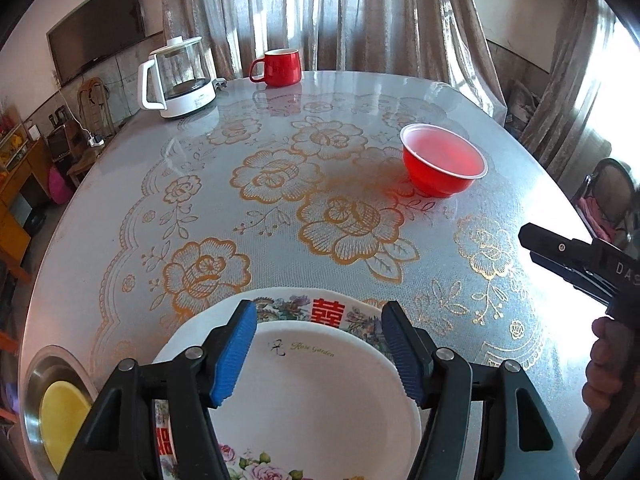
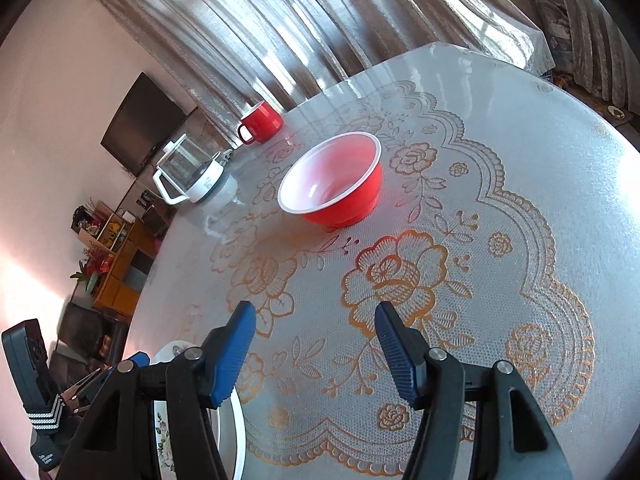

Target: Organize plates and bowls

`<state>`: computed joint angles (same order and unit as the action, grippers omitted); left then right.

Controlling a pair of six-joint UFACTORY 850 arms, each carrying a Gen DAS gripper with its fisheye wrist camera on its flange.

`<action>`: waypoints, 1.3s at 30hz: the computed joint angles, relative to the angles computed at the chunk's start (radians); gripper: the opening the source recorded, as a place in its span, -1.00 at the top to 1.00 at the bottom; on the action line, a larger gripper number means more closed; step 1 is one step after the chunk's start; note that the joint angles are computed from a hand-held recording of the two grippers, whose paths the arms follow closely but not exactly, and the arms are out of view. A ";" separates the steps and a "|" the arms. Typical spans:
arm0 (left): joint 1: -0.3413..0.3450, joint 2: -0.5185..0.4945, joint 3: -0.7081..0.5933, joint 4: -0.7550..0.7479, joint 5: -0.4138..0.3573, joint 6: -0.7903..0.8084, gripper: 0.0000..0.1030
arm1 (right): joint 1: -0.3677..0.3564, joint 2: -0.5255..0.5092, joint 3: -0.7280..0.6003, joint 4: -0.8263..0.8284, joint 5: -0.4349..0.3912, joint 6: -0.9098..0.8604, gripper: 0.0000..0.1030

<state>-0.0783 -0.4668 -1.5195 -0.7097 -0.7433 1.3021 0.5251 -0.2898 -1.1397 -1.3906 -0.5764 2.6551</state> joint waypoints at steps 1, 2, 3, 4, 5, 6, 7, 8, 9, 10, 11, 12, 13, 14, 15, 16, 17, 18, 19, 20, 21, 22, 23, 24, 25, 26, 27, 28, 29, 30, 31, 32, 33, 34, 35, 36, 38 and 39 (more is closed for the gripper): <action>-0.004 -0.005 -0.008 0.001 -0.003 -0.009 -0.44 | -0.004 0.000 0.001 0.000 0.003 0.002 -0.21; -0.008 -0.011 -0.014 0.001 -0.005 -0.015 -0.45 | -0.008 0.001 0.005 -0.005 0.007 0.007 -0.21; -0.013 -0.016 -0.020 0.002 -0.005 -0.022 -0.45 | -0.012 0.001 0.007 -0.010 0.012 0.013 -0.21; -0.018 -0.023 -0.031 0.005 -0.010 -0.033 -0.45 | -0.016 0.001 0.008 -0.012 0.014 0.016 -0.21; -0.022 -0.031 -0.044 0.007 -0.018 -0.044 -0.45 | -0.020 0.001 0.009 -0.015 0.016 0.018 -0.21; -0.026 -0.039 -0.056 0.007 -0.025 -0.054 -0.45 | -0.025 0.003 0.011 -0.017 0.018 0.020 -0.21; -0.030 -0.047 -0.069 0.006 -0.031 -0.064 -0.45 | -0.029 0.004 0.011 -0.021 0.019 0.021 -0.21; -0.036 -0.054 -0.080 0.008 -0.036 -0.077 -0.45 | -0.033 0.005 0.010 -0.026 0.017 0.023 -0.21; -0.040 -0.062 -0.094 0.008 -0.046 -0.088 -0.45 | -0.036 0.005 0.008 -0.029 0.013 0.022 -0.21; -0.044 -0.071 -0.109 0.004 -0.059 -0.097 -0.46 | -0.040 0.006 0.006 -0.031 0.009 0.019 -0.21; -0.049 -0.081 -0.125 0.003 -0.071 -0.112 -0.48 | -0.045 0.006 0.004 -0.035 0.006 0.019 -0.21; -0.053 -0.094 -0.144 0.004 -0.087 -0.130 -0.49 | -0.051 0.007 0.003 -0.040 0.004 0.020 -0.21; -0.057 -0.108 -0.167 0.000 -0.110 -0.149 -0.51 | -0.056 0.008 0.001 -0.040 0.001 0.016 -0.21; -0.061 -0.121 -0.187 -0.006 -0.121 -0.168 -0.52 | -0.060 0.008 -0.002 -0.039 -0.005 0.012 -0.21; -0.065 -0.127 -0.197 -0.015 -0.114 -0.181 -0.52 | -0.065 0.008 -0.005 -0.038 -0.012 0.006 -0.21; -0.070 -0.135 -0.211 -0.025 -0.116 -0.191 -0.55 | -0.070 0.008 -0.007 -0.038 -0.018 0.002 -0.21; -0.075 -0.148 -0.232 -0.025 -0.125 -0.206 -0.57 | -0.078 0.008 -0.009 -0.040 -0.020 0.002 -0.21; -0.082 -0.159 -0.250 -0.019 -0.130 -0.227 -0.57 | -0.085 0.009 -0.010 -0.044 -0.022 0.003 -0.21; -0.088 -0.175 -0.276 -0.015 -0.148 -0.254 -0.58 | -0.092 0.008 -0.011 -0.050 -0.024 0.005 -0.21; -0.093 -0.194 -0.306 -0.012 -0.175 -0.279 -0.59 | -0.100 0.008 -0.011 -0.056 -0.024 0.009 -0.21; -0.098 -0.212 -0.333 -0.013 -0.200 -0.297 -0.59 | -0.108 0.007 -0.011 -0.063 -0.022 0.016 -0.21; -0.105 -0.231 -0.359 -0.008 -0.219 -0.323 -0.60 | -0.115 0.006 -0.012 -0.068 -0.020 0.022 -0.21; -0.111 -0.243 -0.376 -0.007 -0.225 -0.343 -0.63 | -0.124 0.005 -0.012 -0.071 -0.016 0.025 -0.21; -0.118 -0.255 -0.392 -0.004 -0.224 -0.363 -0.64 | -0.133 0.003 -0.014 -0.071 -0.011 0.026 -0.21; -0.127 -0.270 -0.412 0.006 -0.221 -0.385 -0.65 | -0.140 0.000 -0.016 -0.070 -0.008 0.025 -0.21; -0.137 -0.284 -0.434 0.023 -0.221 -0.410 -0.65 | -0.148 -0.003 -0.019 -0.065 -0.005 0.021 -0.21; -0.144 -0.302 -0.459 0.031 -0.233 -0.428 -0.65 | -0.154 -0.006 -0.022 -0.056 -0.004 0.016 -0.20; -0.150 -0.317 -0.483 0.038 -0.244 -0.445 -0.65 | -0.161 -0.007 -0.022 -0.055 0.001 0.017 -0.07; -0.157 -0.331 -0.503 0.048 -0.249 -0.466 -0.65 | -0.167 -0.008 -0.023 -0.059 0.008 0.020 0.04; -0.163 -0.344 -0.523 0.054 -0.257 -0.486 -0.65 | -0.172 -0.010 -0.023 -0.062 0.012 0.023 0.08; -0.167 -0.361 -0.547 0.048 -0.279 -0.494 -0.61 | -0.175 -0.016 -0.030 -0.056 0.014 0.015 0.15; -0.173 -0.376 -0.569 0.048 -0.295 -0.500 -0.57 | -0.180 -0.021 -0.035 -0.053 0.021 0.012 0.25; -0.180 -0.382 -0.578 0.058 -0.292 -0.510 -0.52 | -0.187 -0.026 -0.037 -0.059 0.034 0.019 0.29; -0.188 -0.389 -0.587 0.062 -0.294 -0.520 -0.28 | -0.193 -0.031 -0.039 -0.065 0.045 0.025 0.37; -0.193 -0.402 -0.604 0.059 -0.312 -0.524 -0.03 | -0.196 -0.036 -0.043 -0.061 0.053 0.019 0.46; -0.199 -0.419 -0.628 0.062 -0.342 -0.532 0.07 | -0.199 -0.043 -0.048 -0.053 0.060 0.010 0.51; -0.210 -0.454 -0.672 0.061 -0.407 -0.539 0.47 | -0.204 -0.052 -0.050 -0.070 0.085 0.027 0.65; -0.216 -0.462 -0.681 0.070 -0.424 -0.541 0.56 | -0.205 -0.057 -0.052 -0.071 0.096 0.026 0.68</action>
<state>-0.2940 -0.9290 -2.2007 -0.6397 -1.1677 0.7608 0.3199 -0.3466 -1.1914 -1.4612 -0.4800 2.6810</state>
